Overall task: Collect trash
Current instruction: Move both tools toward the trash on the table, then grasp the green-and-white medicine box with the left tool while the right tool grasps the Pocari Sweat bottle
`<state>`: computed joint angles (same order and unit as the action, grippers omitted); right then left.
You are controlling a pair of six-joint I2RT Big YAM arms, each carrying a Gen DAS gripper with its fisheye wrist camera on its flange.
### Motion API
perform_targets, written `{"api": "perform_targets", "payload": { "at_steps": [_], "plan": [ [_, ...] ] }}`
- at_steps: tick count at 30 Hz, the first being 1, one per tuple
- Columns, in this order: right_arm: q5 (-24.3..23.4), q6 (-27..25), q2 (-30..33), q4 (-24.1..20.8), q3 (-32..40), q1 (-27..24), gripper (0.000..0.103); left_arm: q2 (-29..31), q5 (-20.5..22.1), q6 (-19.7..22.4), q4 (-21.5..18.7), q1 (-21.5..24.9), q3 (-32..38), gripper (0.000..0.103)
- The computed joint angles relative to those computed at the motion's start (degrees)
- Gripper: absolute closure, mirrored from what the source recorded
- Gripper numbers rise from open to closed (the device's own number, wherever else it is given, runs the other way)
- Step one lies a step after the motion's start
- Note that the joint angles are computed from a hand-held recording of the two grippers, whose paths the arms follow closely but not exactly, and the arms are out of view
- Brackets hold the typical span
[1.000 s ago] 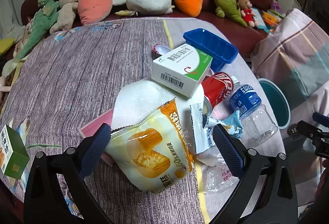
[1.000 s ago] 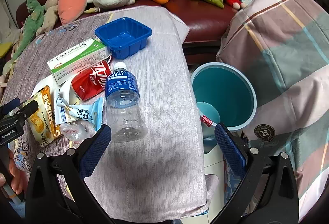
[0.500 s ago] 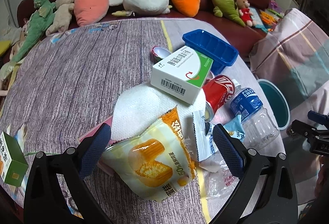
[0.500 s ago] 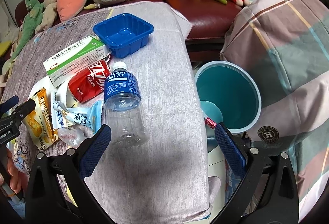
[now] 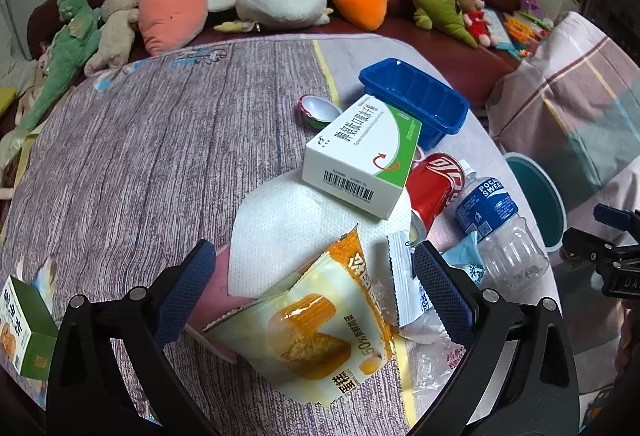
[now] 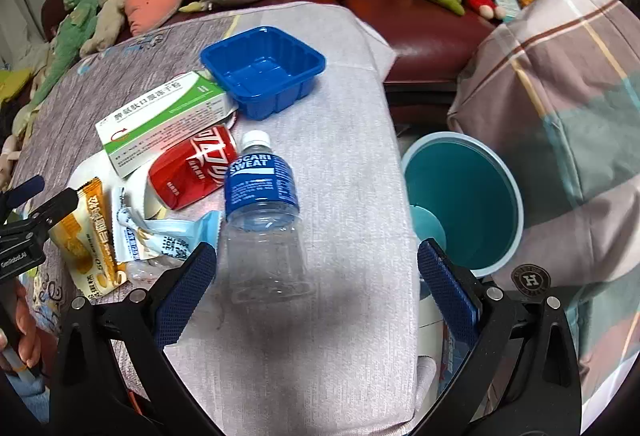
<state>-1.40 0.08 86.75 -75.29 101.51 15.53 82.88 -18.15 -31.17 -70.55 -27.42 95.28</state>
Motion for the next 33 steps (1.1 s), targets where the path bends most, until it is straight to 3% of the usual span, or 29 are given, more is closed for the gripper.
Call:
{"api": "perform_targets", "payload": {
  "at_steps": [11, 17, 23, 26, 27, 33],
  "plan": [
    [-1.91, -3.32, 6.7, -3.92, 4.97, 0.61, 0.006, 1.7, 4.94, 3.59, -0.28, 2.41, 1.65, 0.004],
    [-6.17, -4.44, 12.78, -8.58, 11.04, 0.56, 0.008, 3.58, 9.39, 6.55, -1.61, 4.61, 4.52, 0.004],
    [-8.13, -5.98, 18.84, -13.7, 17.38, 0.44, 0.012, 8.37, 14.54, 10.14, -5.92, 6.62, 12.03, 0.004],
    [-9.94, -7.22, 21.05, -16.28, 18.99, 0.41, 0.025, 11.62, 15.2, 12.2, -8.06, 6.96, 17.18, 0.004],
    [-10.84, -7.46, 21.35, -16.82, 19.04, 0.37, 0.039, 12.97, 15.2, 12.98, -9.09, 7.02, 19.16, 0.004],
    [-14.23, -8.07, 19.82, -16.16, 16.73, 0.15, 0.041, 23.43, 17.33, 19.2, -19.11, 6.65, 33.71, 0.004]
  ]
}}
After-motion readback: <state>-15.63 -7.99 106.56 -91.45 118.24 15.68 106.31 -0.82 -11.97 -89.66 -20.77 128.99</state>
